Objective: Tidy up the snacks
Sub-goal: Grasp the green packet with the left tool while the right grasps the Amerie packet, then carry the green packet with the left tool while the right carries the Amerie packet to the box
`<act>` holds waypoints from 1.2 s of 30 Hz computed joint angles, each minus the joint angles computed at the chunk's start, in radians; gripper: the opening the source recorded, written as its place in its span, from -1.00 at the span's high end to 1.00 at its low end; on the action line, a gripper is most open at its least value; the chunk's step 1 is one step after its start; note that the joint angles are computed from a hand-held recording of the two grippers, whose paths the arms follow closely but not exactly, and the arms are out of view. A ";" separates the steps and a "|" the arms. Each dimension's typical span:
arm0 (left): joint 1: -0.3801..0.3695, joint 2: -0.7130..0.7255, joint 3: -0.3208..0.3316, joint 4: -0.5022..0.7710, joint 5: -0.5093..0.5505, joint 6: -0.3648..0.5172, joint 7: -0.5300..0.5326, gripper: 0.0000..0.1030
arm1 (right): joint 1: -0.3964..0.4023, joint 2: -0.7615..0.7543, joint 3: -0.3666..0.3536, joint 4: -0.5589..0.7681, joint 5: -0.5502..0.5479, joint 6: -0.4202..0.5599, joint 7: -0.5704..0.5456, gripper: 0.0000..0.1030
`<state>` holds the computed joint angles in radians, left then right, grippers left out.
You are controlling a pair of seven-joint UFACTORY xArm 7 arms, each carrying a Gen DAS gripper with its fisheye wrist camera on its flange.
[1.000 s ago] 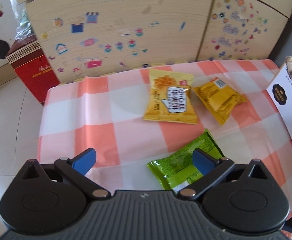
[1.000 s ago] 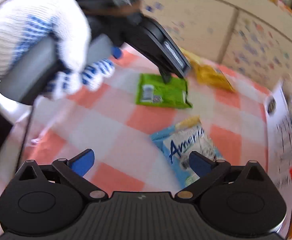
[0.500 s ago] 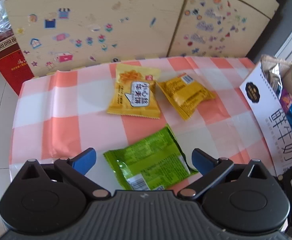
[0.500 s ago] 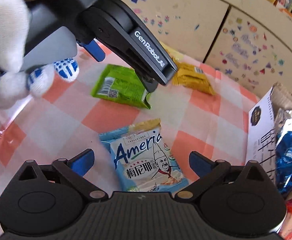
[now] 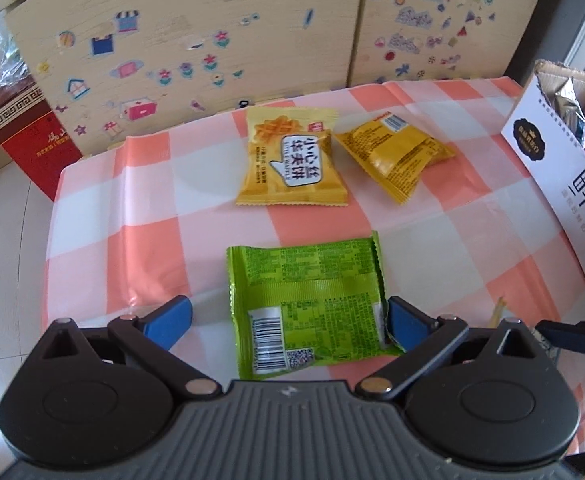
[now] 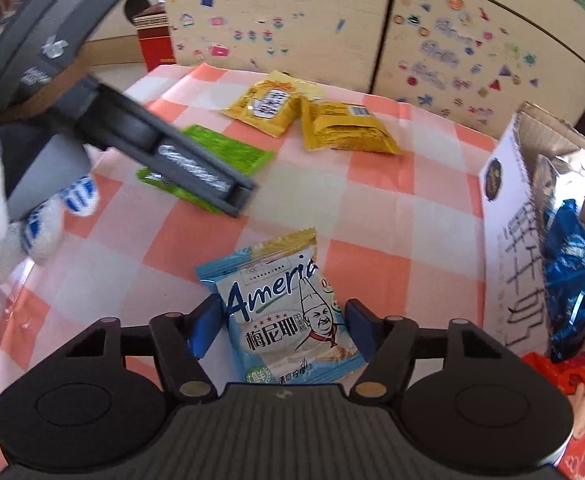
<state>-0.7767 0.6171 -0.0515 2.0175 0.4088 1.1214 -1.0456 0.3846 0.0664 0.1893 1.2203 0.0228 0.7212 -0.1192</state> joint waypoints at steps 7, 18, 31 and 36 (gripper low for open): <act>-0.012 0.027 0.009 0.035 0.018 -0.003 -0.001 -1.00 | 0.007 -0.007 0.002 -0.001 -0.023 0.008 0.042 -0.45; -0.017 0.018 0.011 0.015 0.026 -0.027 -0.002 -0.99 | 0.007 -0.005 0.002 0.005 -0.012 0.015 0.028 -0.39; -0.026 -0.027 0.010 -0.040 0.059 -0.106 -0.003 -0.15 | 0.004 -0.022 0.000 -0.007 -0.033 -0.027 0.060 -0.32; -0.032 -0.057 0.019 -0.065 0.096 -0.125 -0.046 -0.15 | 0.004 -0.032 0.001 -0.017 -0.042 -0.054 0.069 -0.32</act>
<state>-0.8083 0.5606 -0.0328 1.9523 0.5046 0.9968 -1.0917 0.3883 0.0340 0.1898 1.2033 -0.0196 0.6670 -0.0501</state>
